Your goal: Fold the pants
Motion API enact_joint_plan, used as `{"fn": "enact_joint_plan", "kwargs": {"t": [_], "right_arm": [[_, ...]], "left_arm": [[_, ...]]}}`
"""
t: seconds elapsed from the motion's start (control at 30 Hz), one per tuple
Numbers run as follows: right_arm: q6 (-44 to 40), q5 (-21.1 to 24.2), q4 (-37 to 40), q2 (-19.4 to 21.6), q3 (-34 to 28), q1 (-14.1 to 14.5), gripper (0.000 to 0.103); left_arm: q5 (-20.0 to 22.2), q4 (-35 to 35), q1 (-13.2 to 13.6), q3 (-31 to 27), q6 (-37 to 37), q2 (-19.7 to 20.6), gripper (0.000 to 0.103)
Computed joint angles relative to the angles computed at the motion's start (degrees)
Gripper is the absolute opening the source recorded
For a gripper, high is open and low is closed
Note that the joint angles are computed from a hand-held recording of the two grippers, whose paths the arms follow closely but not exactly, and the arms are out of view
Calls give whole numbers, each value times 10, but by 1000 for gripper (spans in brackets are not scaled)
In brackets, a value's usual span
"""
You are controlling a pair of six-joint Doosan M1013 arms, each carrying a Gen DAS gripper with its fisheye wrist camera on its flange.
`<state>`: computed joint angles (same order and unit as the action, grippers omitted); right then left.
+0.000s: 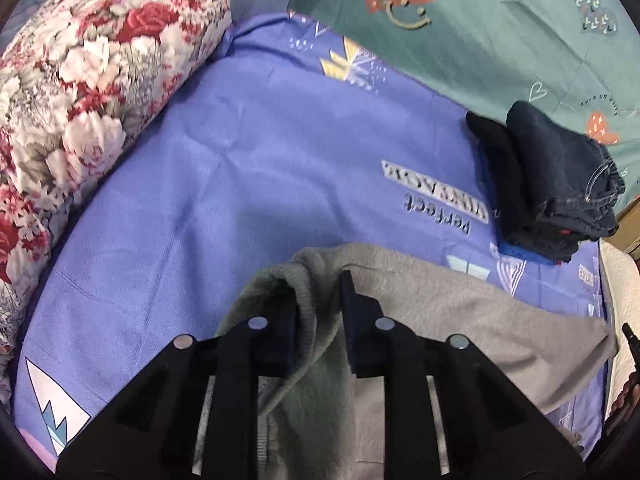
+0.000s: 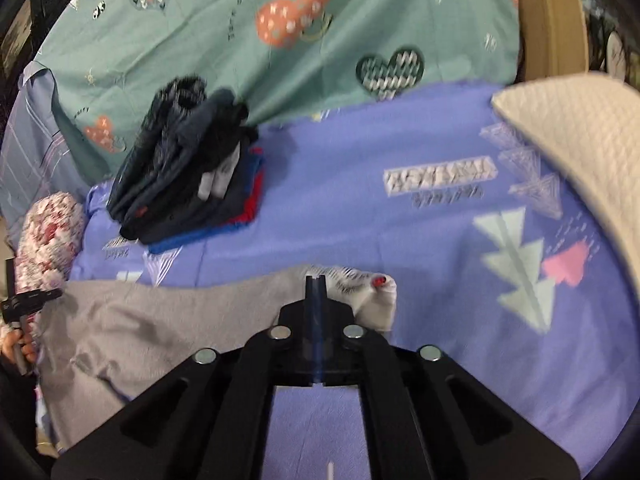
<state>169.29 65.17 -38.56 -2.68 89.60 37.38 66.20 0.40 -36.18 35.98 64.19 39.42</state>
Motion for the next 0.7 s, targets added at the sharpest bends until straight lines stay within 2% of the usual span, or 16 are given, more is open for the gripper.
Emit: {"fn": "enact_joint_plan", "kwargs": {"t": [0.1,0.17,0.23,0.27,0.3,0.33,0.47,0.53,0.63,0.7], "right_arm": [[15,4,-40,-9,-7,-3,0],[16,4,-41,-14,-9,-10,0],[-25,-16,60,-18,-4,-43,0],[-28,-16,99,-18,3,-55,19],[-21,-8,117,-17,9,-57,45],[-16,-2,130,-15,18,-59,49],[-35,-31,220,-11,55,-73,51],[-53,-26,252,0,59,-77,52],[-57,-38,263,4,61,-80,52],[-39,-14,240,3,53,-75,52]], "left_arm": [[-25,-5,1,7,-2,-5,18],[-3,-6,2,-12,-1,8,18],[16,-9,4,-22,-2,18,18],[15,-11,5,-17,-3,16,18],[15,-14,6,-14,-4,16,18],[14,-18,8,-11,-5,16,18],[25,-19,8,-17,-7,22,18],[29,-16,7,-21,-6,25,18],[26,-18,7,-15,-9,22,18],[23,-22,8,-9,-8,18,18]]}}
